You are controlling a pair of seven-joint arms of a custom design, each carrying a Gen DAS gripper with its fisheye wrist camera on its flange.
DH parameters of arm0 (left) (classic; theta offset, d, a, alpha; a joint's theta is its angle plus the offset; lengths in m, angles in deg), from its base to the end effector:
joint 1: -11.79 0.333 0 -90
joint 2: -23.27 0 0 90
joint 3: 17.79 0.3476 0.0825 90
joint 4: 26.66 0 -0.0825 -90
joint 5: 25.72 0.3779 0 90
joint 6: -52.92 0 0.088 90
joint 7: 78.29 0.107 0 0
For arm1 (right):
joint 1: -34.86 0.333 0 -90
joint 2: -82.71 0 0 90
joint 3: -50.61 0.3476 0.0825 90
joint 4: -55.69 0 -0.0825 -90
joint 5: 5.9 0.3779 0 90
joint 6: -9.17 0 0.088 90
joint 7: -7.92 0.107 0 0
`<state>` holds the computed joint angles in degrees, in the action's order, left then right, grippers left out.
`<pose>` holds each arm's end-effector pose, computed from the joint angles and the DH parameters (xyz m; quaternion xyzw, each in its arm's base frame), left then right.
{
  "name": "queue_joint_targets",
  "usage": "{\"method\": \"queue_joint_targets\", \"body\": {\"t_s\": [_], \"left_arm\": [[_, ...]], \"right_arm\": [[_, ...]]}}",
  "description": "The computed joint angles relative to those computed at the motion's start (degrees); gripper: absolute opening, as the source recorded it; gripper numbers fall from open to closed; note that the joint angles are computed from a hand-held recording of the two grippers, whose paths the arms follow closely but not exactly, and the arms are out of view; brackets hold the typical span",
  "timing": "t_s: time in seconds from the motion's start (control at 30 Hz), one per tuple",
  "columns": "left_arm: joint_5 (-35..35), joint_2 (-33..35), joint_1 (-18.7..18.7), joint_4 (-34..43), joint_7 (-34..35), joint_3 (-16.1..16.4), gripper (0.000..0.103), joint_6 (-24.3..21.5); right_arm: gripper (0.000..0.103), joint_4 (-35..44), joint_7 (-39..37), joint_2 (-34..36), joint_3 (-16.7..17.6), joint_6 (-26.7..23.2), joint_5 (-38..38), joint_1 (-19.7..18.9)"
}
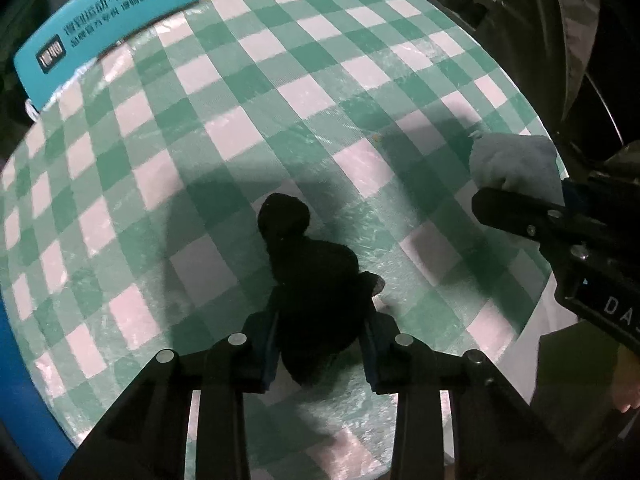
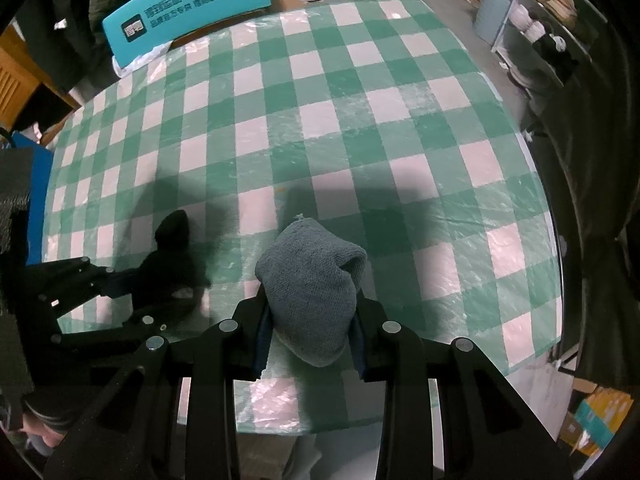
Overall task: Organize soft objects
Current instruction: 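Close the left tool on the black glove while the right tool holds the grey sock, then carry the black glove with the left tool over the box while the right tool carries the grey sock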
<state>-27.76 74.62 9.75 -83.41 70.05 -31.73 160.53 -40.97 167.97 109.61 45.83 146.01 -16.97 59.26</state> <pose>0.7807 -0.1490 0.3508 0.1850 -0.9764 0.1047 0.0380 0.6587 0.2417 0.3827 -0.3987 0.9052 -0.0922 0.1147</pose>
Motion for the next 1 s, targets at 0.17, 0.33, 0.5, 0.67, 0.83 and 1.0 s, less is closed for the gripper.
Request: {"method": "queue_joint_targets", "body": {"t_s": [0.17,0.33,0.5,0.67,0.83,1.0], "left_arm": [[-1.0,-1.6,1.2,-1.6,1.3,-0.6,0.034,3.2],[-2.2,-1.7,1.8,-0.3,1.3,-0.9,0.034,5.1],[-3.6,-2.7,2.8,-0.7,1.4,-1.2,0.034,7.2],[-4.2,-3.3,3.6,-0.2,1.9,-1.3,0.034,8.5],[-4.9,-2.3,4.3,3.3,1.9,-1.3,0.034,6.8],[-6.0,-1.1,4.9,7.4,1.5,-1.3,0.034,4.8]], "right_arm": [[0.031,3.3,-0.2,0.9,-0.7,-2.8,-2.4,1.1],[0.031,5.9,-1.0,1.7,-0.6,-3.5,-3.9,1.4],[0.031,8.5,-1.5,2.3,-0.8,-4.3,-5.2,2.0],[0.031,11.4,-2.2,3.1,-0.9,-5.2,-6.4,2.6],[0.031,14.1,-3.3,4.2,-1.0,-5.9,-7.0,3.0],[0.031,16.9,-4.3,5.3,-1.1,-6.4,-7.2,3.3]]}}
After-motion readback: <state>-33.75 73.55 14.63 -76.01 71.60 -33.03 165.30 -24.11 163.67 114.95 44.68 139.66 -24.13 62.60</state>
